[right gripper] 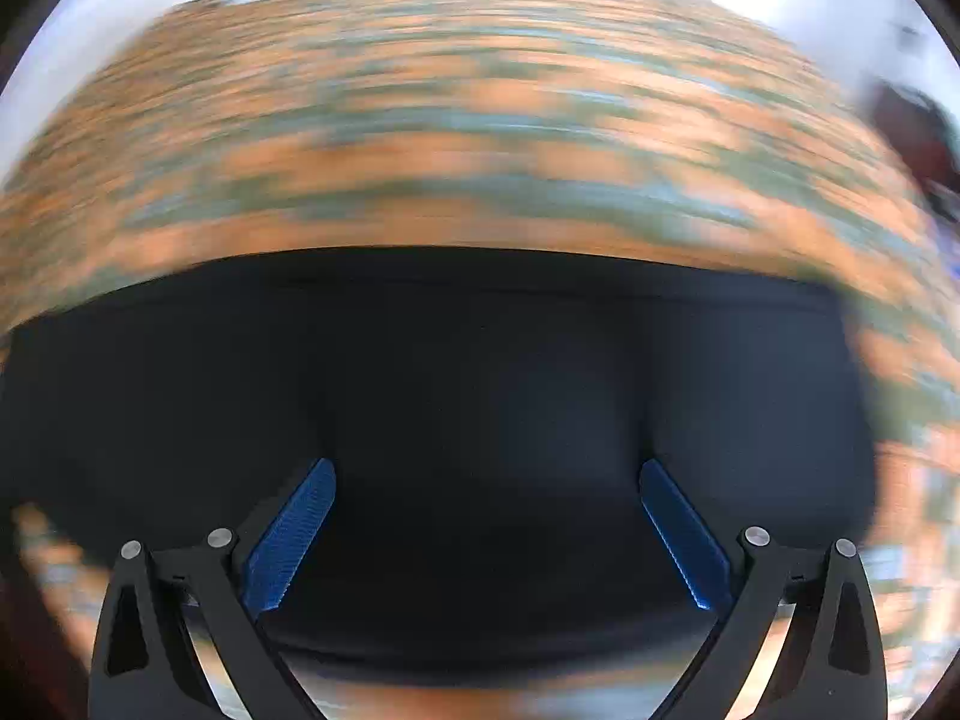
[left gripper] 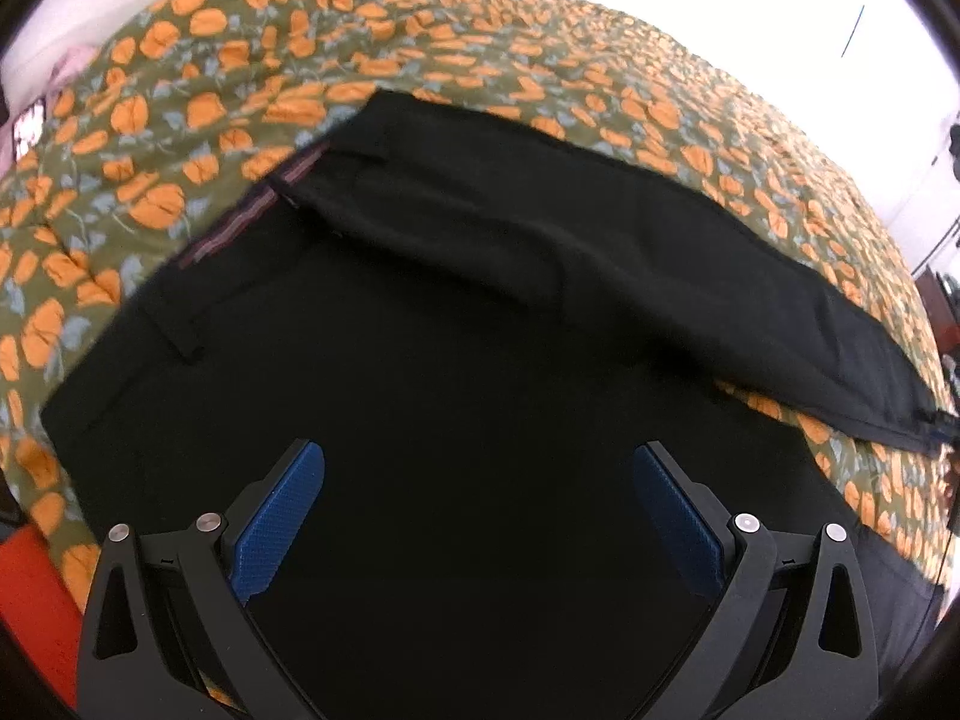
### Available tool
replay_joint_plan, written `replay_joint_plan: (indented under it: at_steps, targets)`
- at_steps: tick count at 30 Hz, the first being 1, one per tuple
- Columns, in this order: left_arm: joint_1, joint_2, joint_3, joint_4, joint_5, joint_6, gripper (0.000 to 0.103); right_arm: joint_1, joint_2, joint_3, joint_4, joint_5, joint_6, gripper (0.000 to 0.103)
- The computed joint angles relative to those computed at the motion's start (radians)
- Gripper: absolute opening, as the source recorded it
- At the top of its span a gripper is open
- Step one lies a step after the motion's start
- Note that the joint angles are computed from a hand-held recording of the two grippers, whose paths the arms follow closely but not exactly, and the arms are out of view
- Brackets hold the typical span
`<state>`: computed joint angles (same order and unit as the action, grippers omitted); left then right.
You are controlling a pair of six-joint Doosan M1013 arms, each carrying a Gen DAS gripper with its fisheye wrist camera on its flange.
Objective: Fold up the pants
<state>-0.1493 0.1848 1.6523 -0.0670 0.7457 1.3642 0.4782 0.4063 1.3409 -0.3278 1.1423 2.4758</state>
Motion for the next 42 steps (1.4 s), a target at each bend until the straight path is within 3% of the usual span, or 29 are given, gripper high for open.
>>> replay_joint_plan:
  at_steps: [4, 8, 9, 10, 12, 14, 15, 19, 23, 25, 29, 31, 32, 34, 36, 37, 39, 42]
  targets:
    - [-0.025, 0.011, -0.011, 0.072, 0.012, -0.043, 0.102, -0.082, -0.095, 0.107, -0.096, 0.085, 0.168, 0.101]
    - [-0.044, 0.015, -0.015, 0.138, 0.039, -0.095, 0.102, -0.141, -0.129, 0.136, -0.033, -0.049, 0.115, 0.098]
    - [-0.05, 0.012, -0.013, 0.158, 0.041, -0.107, 0.102, -0.147, -0.123, 0.131, -0.026, -0.072, 0.095, 0.092]
    - [-0.053, 0.009, -0.01, 0.167, 0.04, -0.112, 0.102, -0.149, -0.111, 0.119, -0.027, -0.067, 0.081, 0.085]
    - [-0.059, 0.003, -0.002, 0.184, 0.039, -0.118, 0.102, -0.156, -0.091, 0.101, -0.009, -0.037, 0.061, 0.037]
    - [-0.063, 0.0, 0.001, 0.193, 0.043, -0.116, 0.102, -0.157, -0.092, 0.104, -0.018, -0.029, 0.071, 0.012]
    - [-0.065, -0.005, 0.006, 0.194, 0.038, -0.112, 0.102, -0.143, -0.106, 0.113, -0.055, -0.029, 0.093, 0.008]
    - [-0.067, -0.018, 0.011, 0.179, 0.015, -0.092, 0.102, -0.072, -0.217, 0.193, -0.202, -0.143, 0.206, 0.006]
    - [-0.069, -0.037, 0.021, 0.155, -0.012, -0.071, 0.102, 0.075, -0.301, 0.224, -0.333, -0.127, 0.221, 0.005]
    - [-0.071, -0.048, 0.03, 0.138, -0.02, -0.046, 0.102, 0.177, -0.341, 0.253, -0.385, -0.082, 0.291, 0.004]
    - [-0.081, -0.077, 0.061, 0.116, -0.035, 0.018, 0.102, 0.371, -0.393, 0.335, -0.42, 0.037, 0.607, 0.002]
    - [-0.087, -0.088, 0.073, 0.093, -0.029, 0.055, 0.102, 0.423, -0.404, 0.37, -0.395, 0.107, 0.756, 0.0]
    - [-0.091, -0.092, 0.078, 0.08, -0.023, 0.076, 0.102, 0.461, -0.403, 0.385, -0.373, 0.178, 0.869, 0.0]
    - [-0.101, -0.105, 0.09, 0.054, -0.016, 0.129, 0.102, 0.499, -0.388, 0.374, -0.336, 0.295, 0.995, 0.005]
    - [-0.109, -0.117, 0.102, 0.029, -0.021, 0.175, 0.102, 0.531, -0.382, 0.356, -0.386, 0.354, 1.091, 0.009]
    - [-0.112, -0.121, 0.107, 0.014, -0.024, 0.196, 0.102, 0.54, -0.376, 0.345, -0.411, 0.36, 1.098, 0.023]
    - [-0.118, -0.13, 0.119, -0.006, -0.032, 0.224, 0.102, 0.558, -0.349, 0.304, -0.454, 0.345, 1.077, 0.069]
    - [-0.123, -0.137, 0.139, -0.04, -0.036, 0.281, 0.102, 0.559, -0.297, 0.264, -0.486, 0.231, 1.047, 0.073]
